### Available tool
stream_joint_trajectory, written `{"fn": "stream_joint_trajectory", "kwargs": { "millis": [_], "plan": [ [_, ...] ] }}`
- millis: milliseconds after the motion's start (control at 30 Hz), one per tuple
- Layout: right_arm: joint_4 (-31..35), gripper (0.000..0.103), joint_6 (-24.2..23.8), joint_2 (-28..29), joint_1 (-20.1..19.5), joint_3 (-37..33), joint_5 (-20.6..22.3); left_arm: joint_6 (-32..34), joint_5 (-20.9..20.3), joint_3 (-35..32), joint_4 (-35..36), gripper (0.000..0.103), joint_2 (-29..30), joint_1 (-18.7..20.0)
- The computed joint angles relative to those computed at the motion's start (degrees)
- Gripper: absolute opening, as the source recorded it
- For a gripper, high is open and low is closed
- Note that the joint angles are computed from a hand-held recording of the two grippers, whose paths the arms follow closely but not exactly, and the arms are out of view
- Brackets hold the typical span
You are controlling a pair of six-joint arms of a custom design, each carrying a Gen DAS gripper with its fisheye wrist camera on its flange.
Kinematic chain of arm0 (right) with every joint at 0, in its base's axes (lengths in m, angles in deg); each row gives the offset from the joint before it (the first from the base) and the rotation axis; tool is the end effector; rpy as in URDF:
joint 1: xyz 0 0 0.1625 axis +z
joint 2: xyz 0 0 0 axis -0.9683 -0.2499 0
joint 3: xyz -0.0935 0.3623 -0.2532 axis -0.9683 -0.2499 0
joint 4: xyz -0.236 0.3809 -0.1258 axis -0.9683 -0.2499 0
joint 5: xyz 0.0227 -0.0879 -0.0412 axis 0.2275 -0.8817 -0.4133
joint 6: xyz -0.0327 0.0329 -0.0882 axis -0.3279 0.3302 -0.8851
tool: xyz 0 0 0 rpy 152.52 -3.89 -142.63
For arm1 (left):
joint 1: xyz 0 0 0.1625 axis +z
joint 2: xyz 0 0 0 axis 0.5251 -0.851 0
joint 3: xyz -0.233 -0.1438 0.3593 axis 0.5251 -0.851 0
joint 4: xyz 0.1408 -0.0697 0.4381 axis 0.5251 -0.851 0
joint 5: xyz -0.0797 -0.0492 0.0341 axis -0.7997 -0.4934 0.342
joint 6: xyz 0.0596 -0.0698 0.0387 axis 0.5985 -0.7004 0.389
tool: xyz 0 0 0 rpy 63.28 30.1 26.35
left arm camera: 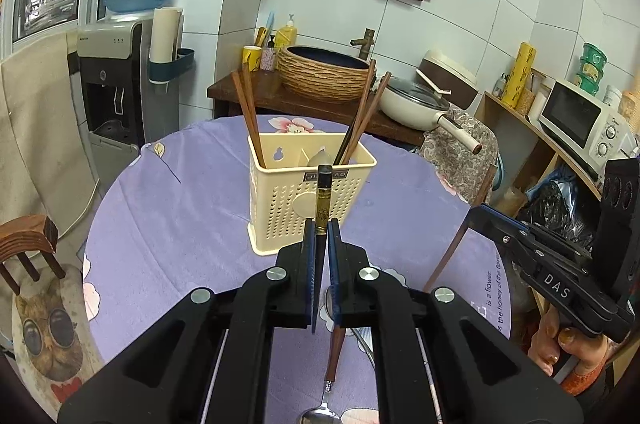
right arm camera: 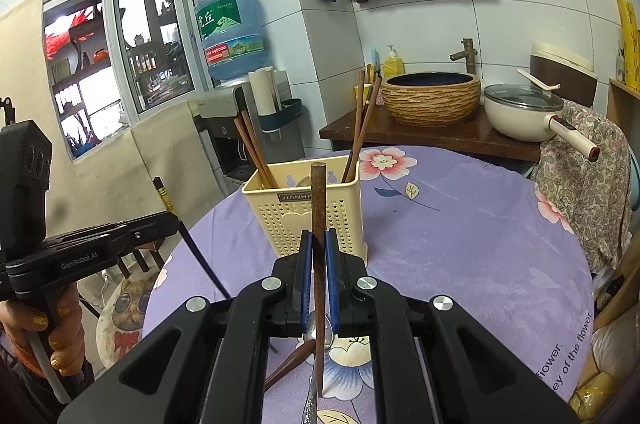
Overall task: Organize utensils
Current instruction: 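Lower black chopstick into holder with left gripper while right gripper drops brown chopstick inside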
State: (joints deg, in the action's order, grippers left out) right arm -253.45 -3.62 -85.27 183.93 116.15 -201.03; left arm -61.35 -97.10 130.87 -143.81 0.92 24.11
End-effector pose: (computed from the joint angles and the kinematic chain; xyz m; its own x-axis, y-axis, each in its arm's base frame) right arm 0.2938 -0.6402 0.2467 -0.8257 0.0756 0.5591 -0.4778 0.4333 -0.7642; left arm -0.3132 -0.7504 0.2597 -0.6947 0.5977 -0.4003 0.7183 0.5470 -0.4298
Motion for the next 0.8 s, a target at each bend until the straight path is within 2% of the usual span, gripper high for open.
{"fn": "stream_joint_trajectory", "kwargs": {
  "millis": [200,467,633,800],
  "plan": [
    [1.79,0.007,-0.59,-0.37,0.39,-1.75,1.51,1.06,-0.36,-1.30,-0.69,0.006,0.45,-0.70],
    [6.03,0.007,-2.19,-0.36,1.38,-6.83,2.37,2.62,-0.60,-6.24,0.73,0.006,1.93,-1.98],
    [9.16,0.007,-2.57,-0.21,2.41,-11.48,3.74,2.64,-1.55,-12.56,2.58,0.006,3.72,-3.06],
    [9.05,0.007,-5.72,2.20,3.92,-18.69,3.30,2.88,0.01,-20.61,2.85,0.006,7.09,-4.77]
  ]
}}
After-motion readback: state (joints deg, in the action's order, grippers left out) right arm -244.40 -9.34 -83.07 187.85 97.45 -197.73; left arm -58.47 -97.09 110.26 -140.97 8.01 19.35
